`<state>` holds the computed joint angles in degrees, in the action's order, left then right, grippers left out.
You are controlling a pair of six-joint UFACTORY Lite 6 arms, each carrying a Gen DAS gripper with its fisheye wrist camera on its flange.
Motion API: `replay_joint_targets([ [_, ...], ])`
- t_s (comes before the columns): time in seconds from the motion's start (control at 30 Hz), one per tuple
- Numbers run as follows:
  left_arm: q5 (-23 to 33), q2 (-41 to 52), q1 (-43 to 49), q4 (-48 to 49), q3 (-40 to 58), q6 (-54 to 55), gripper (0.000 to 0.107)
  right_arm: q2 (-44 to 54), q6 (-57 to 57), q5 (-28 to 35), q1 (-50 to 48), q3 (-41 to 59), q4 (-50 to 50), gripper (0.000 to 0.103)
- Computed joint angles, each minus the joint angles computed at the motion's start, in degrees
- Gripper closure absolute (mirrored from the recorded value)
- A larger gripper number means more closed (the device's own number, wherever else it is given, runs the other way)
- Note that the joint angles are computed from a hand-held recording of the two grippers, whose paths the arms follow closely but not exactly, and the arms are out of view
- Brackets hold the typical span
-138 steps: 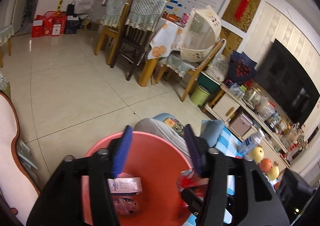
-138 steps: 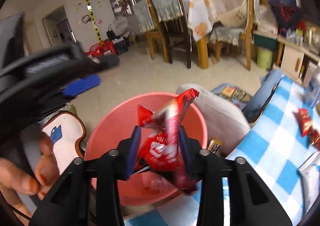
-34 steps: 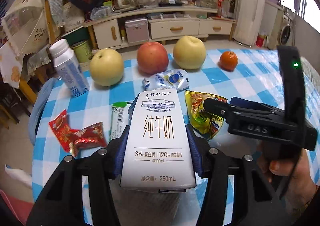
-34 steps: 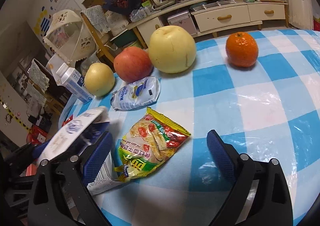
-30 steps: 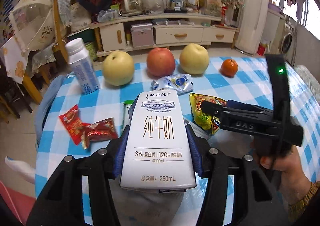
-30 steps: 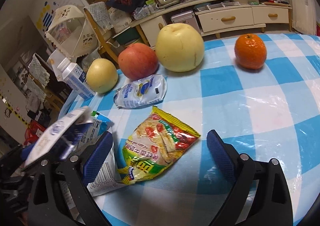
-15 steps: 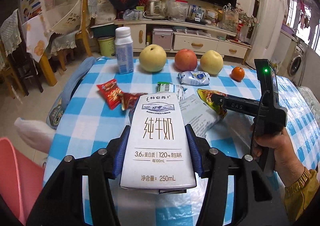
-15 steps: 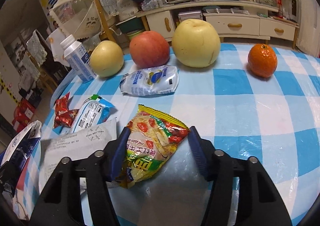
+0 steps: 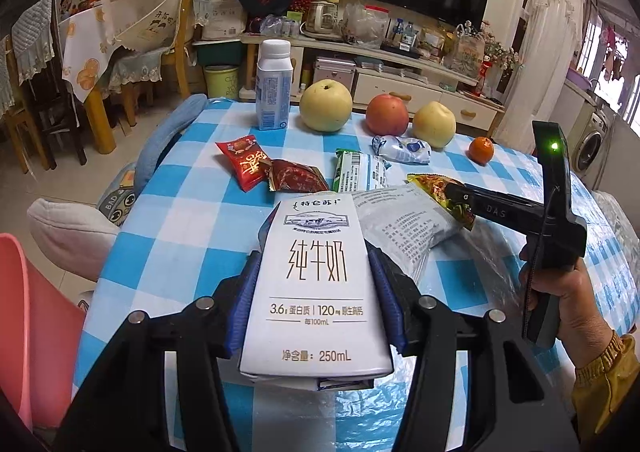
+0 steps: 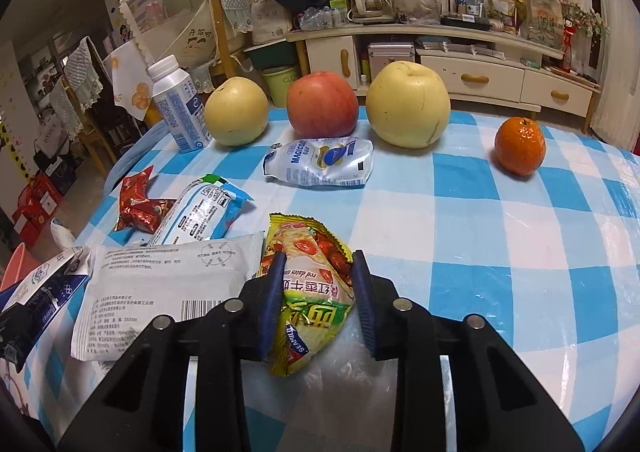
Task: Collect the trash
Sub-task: 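Grasp the yellow-green snack bag with the right tool and lift it, then carry the carton and snack bag over the pink bucket and open both tools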
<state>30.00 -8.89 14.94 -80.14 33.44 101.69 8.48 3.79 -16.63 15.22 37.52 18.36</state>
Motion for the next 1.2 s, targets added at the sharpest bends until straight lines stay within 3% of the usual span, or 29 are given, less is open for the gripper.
replay_joint_targets([
  [0.4, 3.87, -1.34, 3.98, 0.91, -0.96, 1.34, 0.052, -13.40, -18.35, -2.05, 3.95, -8.67, 22.19, 0.074],
  [0.63, 6.63, -3.73, 7.94, 2.23, -0.41, 0.44, 0.052, -23.49, -35.01, -2.23, 11.13, -11.11, 42.40, 0.074],
  [0.77, 9.30, -4.57, 11.55, 4.04, 1.09, -1.18, 0.052, -25.82, -46.72, -5.78, 19.72, -9.21, 56.98, 0.074],
  [1.0, 15.49, -1.72, 20.18, 6.31, 6.84, -3.54, 0.052, -19.09, -53.20, -14.64, 37.91, 2.02, 69.06, 0.074],
  [1.2, 20.10, 2.89, 29.10, 7.67, 13.37, -5.42, 0.052, -7.21, -54.27, -17.47, 47.94, 16.79, 72.47, 0.074],
])
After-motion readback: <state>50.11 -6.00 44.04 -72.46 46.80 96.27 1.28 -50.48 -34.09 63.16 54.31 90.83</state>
